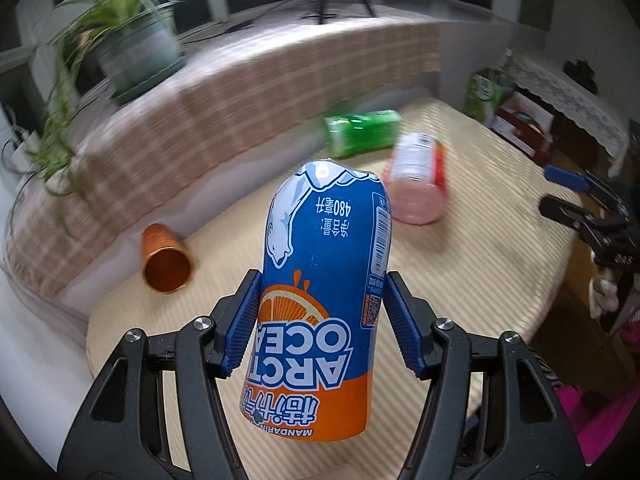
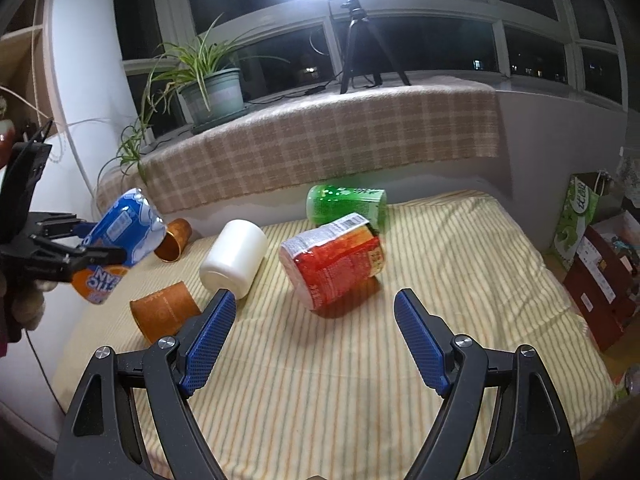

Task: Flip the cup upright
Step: 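Carry the can with the left tool toward the right tool, then grasp the can with the right tool while the left tool releases it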

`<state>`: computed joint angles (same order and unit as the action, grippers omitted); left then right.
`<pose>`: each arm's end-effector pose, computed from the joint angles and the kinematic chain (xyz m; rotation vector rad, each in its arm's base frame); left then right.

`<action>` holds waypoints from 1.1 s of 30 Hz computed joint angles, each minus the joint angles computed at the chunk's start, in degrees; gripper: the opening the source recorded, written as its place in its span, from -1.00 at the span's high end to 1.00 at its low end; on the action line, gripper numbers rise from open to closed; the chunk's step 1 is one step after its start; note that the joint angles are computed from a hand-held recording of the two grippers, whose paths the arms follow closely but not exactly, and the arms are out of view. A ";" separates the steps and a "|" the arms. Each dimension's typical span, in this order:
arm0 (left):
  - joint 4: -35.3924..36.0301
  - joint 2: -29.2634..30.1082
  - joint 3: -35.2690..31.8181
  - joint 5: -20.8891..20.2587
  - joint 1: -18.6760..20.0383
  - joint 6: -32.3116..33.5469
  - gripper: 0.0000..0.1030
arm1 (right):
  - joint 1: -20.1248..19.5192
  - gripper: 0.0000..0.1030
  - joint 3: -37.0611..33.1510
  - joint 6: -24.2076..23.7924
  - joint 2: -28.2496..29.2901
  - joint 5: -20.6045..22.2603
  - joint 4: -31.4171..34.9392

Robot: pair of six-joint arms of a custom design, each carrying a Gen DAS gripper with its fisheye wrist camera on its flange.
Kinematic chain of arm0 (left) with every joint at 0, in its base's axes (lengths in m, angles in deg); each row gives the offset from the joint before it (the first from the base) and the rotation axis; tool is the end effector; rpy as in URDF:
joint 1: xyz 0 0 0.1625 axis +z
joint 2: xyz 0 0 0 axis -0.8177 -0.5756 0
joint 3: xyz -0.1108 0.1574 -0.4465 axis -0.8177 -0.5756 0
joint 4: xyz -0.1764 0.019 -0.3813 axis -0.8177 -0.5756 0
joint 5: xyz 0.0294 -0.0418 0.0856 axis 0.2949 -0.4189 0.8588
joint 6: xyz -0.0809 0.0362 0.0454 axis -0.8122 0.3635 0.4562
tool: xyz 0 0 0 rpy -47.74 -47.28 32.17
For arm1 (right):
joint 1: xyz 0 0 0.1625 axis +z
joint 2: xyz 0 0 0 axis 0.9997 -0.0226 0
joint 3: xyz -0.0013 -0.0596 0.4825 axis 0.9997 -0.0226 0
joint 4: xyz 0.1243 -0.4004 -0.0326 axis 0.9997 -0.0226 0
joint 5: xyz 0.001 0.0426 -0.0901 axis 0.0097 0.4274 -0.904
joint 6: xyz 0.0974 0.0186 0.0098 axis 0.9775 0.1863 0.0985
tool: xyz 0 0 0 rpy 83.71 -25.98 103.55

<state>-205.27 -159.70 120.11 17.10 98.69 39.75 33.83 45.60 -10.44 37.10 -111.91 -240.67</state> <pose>-0.1581 -0.4328 0.3676 0.8920 2.2557 -0.5018 0.3249 -0.3683 0.1207 0.5913 -2.4224 1.1061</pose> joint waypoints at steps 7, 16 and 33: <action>-0.76 2.24 2.76 -4.58 -1.98 -0.60 -0.23 | -0.37 -0.58 3.14 -0.40 -2.16 -1.21 -2.28; -3.60 9.88 5.41 -9.25 0.62 0.94 -0.23 | -2.16 -0.58 6.51 -2.31 -4.33 -1.79 -2.38; -6.86 8.91 7.02 -8.48 1.26 1.20 -0.65 | -5.07 -0.58 2.73 -29.71 -9.57 12.43 16.16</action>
